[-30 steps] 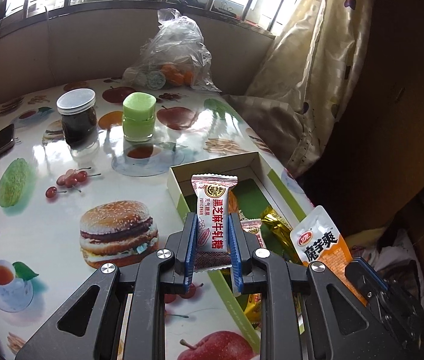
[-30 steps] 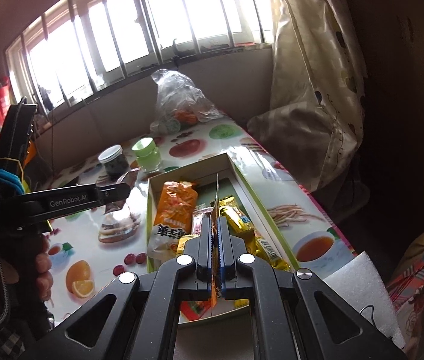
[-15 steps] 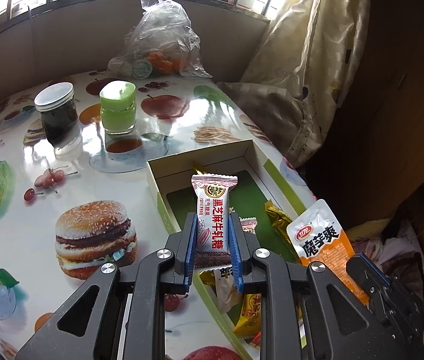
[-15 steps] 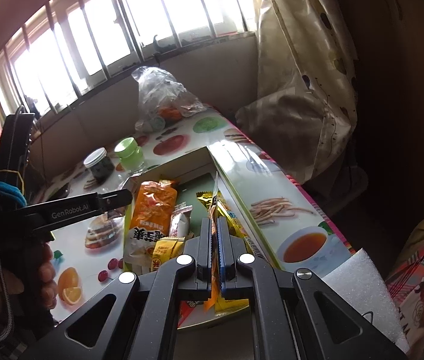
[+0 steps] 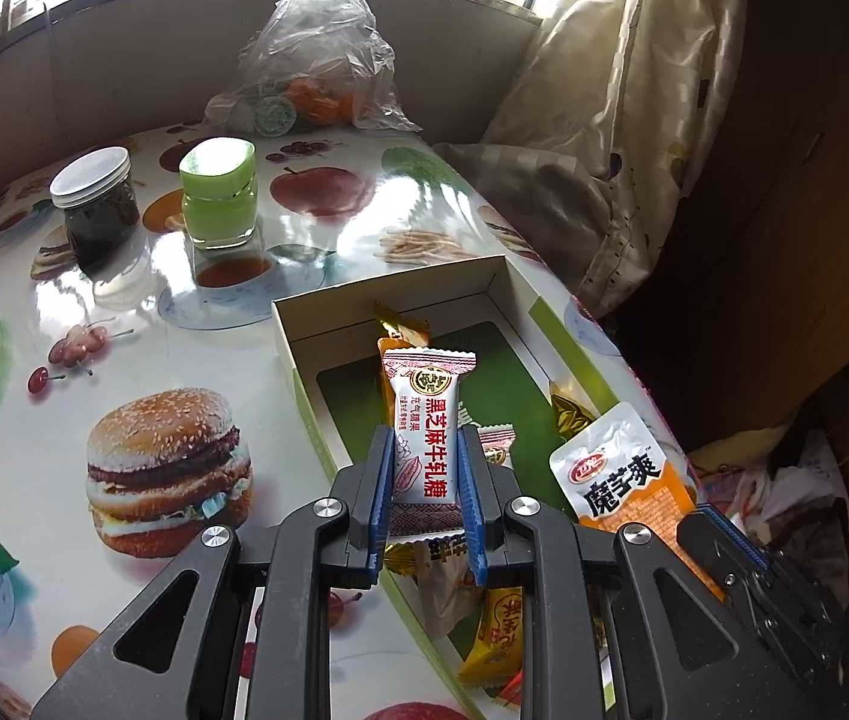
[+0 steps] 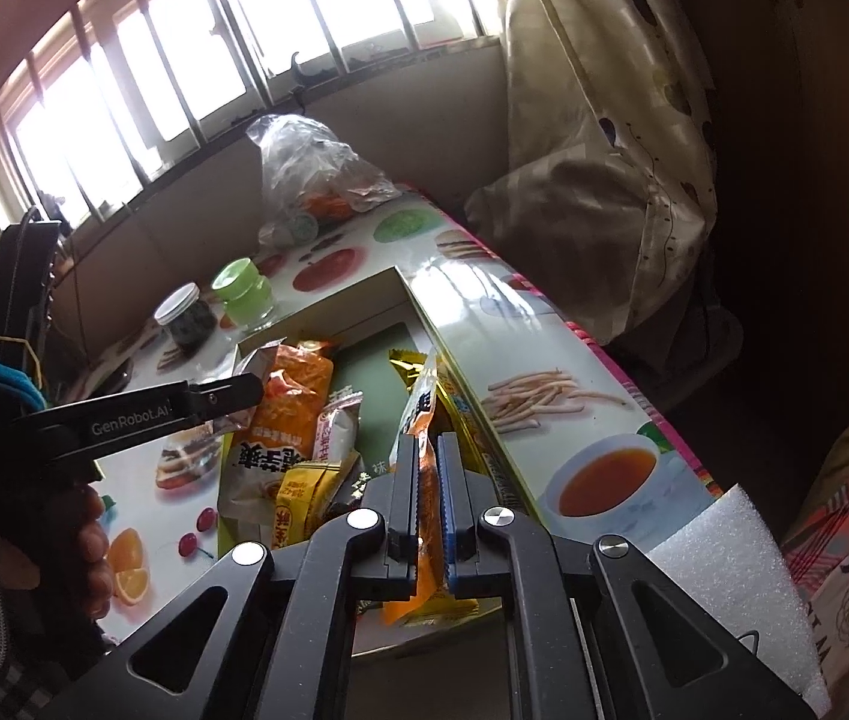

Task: Organize snacks
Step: 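Open left tool to drop milk candy while right tool releases konjac packet into box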

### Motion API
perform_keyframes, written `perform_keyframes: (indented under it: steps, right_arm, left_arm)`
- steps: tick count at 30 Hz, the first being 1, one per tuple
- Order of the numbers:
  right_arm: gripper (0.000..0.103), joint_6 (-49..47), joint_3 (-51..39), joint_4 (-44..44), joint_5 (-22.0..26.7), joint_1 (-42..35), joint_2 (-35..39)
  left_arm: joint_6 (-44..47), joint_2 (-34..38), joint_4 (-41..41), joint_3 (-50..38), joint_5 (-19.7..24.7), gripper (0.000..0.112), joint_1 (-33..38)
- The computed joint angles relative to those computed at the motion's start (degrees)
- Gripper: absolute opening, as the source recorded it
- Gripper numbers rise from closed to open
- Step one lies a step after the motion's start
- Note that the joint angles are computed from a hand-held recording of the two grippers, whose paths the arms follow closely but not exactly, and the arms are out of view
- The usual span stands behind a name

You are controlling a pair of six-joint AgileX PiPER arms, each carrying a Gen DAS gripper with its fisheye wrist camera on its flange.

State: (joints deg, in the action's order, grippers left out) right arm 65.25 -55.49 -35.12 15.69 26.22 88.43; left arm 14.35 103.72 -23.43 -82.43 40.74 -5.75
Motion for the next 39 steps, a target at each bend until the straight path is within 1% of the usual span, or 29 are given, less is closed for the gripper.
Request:
perform_keyframes:
  steps: [2,8,9,10,11,16,25,29,31,39]
  right_arm:
    - [0.009,1.1,0.2,-1.2,0.0,0.0,0.1]
    - [0.009,1.3,0.2,-1.3,0.1,0.1,0.1]
    - [0.009,0.6,0.2,-0.5,0.0,0.1,0.1]
    - [0.011,0.7,0.1,-0.8,0.3,0.1,0.1]
    - [0.012,0.8,0.0,-1.0,0.6,0.2,0.3]
    - [0.023,2.2,0.3,-2.2,1.0,0.4,0.1]
    - [0.034,5.0,0.7,-4.8,2.3,1.6,-0.9]
    - [0.039,7.7,1.4,-7.7,3.2,2.6,-2.1]
    - [0.043,9.0,1.6,-9.1,4.0,3.3,-2.6]
    - [0.045,14.4,2.8,-14.7,8.1,7.4,-5.1]
  left_arm:
    - [-0.1,0.0,0.1,-0.1,0.1,0.021,0.0]
    - [-0.3,0.1,0.7,0.1,-0.1,0.024,-0.2]
    - [-0.5,0.1,1.0,0.2,-0.2,0.027,-0.3]
    - [-0.6,-0.1,1.0,0.4,-0.3,0.038,-0.3]
    - [-0.3,-0.2,0.7,0.6,-0.4,0.044,-0.2]
    - [-0.3,-0.9,0.8,1.1,-0.5,0.044,-0.3]
    - [0.3,-3.8,0.2,3.9,-1.1,0.044,0.0]
    - [0.5,-5.9,0.4,5.8,-1.8,0.044,0.0]
    - [1.2,-7.1,-0.1,7.0,-2.0,0.044,0.2]
    - [2.2,-13.3,0.3,13.0,-3.5,0.044,0.7]
